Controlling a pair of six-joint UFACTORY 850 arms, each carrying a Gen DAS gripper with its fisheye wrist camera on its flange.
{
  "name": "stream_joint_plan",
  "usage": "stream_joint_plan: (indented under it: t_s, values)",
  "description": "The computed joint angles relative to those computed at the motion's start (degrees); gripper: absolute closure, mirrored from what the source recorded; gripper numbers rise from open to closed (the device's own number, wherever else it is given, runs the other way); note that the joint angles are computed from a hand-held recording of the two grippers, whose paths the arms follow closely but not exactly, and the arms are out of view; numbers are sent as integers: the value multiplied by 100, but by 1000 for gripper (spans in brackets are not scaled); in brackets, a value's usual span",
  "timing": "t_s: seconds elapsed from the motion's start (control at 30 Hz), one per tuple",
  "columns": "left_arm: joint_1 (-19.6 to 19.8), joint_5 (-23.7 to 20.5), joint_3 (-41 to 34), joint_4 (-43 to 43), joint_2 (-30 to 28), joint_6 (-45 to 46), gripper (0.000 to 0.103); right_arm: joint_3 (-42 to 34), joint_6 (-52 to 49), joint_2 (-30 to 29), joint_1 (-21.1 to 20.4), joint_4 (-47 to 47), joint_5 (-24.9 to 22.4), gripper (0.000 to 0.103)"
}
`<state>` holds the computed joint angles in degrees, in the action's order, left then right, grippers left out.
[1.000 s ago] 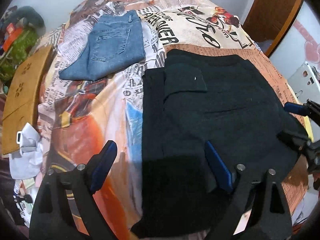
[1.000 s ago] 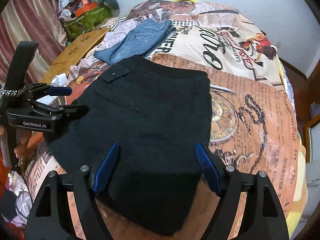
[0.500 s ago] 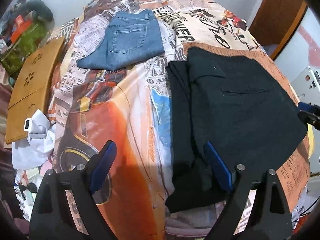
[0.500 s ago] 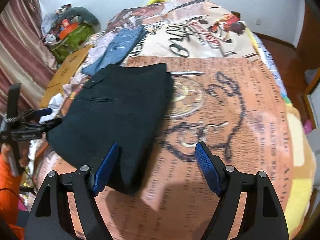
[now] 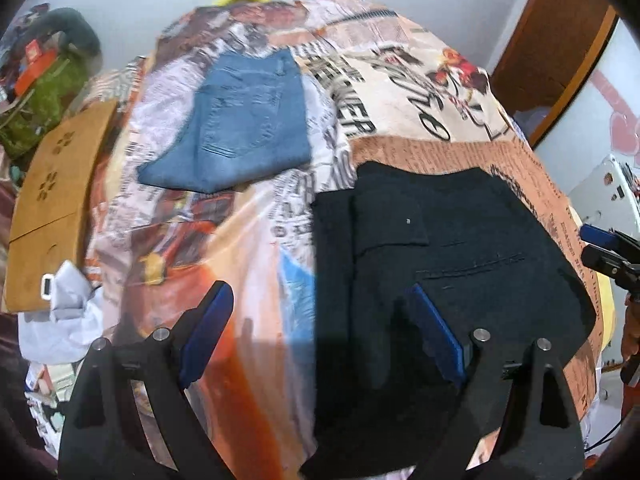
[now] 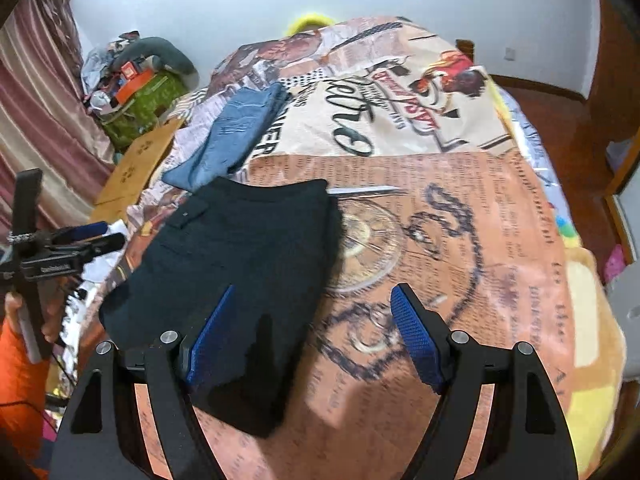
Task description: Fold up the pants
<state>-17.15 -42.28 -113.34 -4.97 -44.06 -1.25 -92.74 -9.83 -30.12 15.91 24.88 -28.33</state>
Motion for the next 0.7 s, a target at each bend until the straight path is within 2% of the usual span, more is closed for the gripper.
stream_joint_plan:
  t_s: [0.17, 0.23, 0.33, 0.47, 0.57, 0.6, 0.67, 0.7]
  values:
    - [-41, -600, -829, -244, -665, 249, 13, -639, 26, -623, 41, -114, -497, 27]
    - [16, -772, -1047, -605, -838, 413, 11, -779, -211, -816, -11, 263, -677, 27]
    - [74, -1003, -1328, -850, -1059, 470, 2, -850, -601, -948, -153, 1018, -887, 27]
    - [194, -1362, -1786, -1491, -1406, 601, 2, -963, -957, -1135, -326, 1887, -1273, 26]
    - [241, -1663, -2251, -1775, -1714, 592, 2, -1073, -1031, -1205, -317, 1939, -1364, 26]
    - [246, -1761, -2424, -1842, -1821, 590, 3, -1114, -1051, -1235, -318, 1987, -1405, 27]
    - [255, -1951, -2754, -2043, -2017, 656, 15, -1209, -1123, -1312, -317, 2115, -1497, 31]
    - [253, -2001, -2872, -2117, -2082, 682, 18, -1262, -1152, -1351, -308, 2172, -1550, 36]
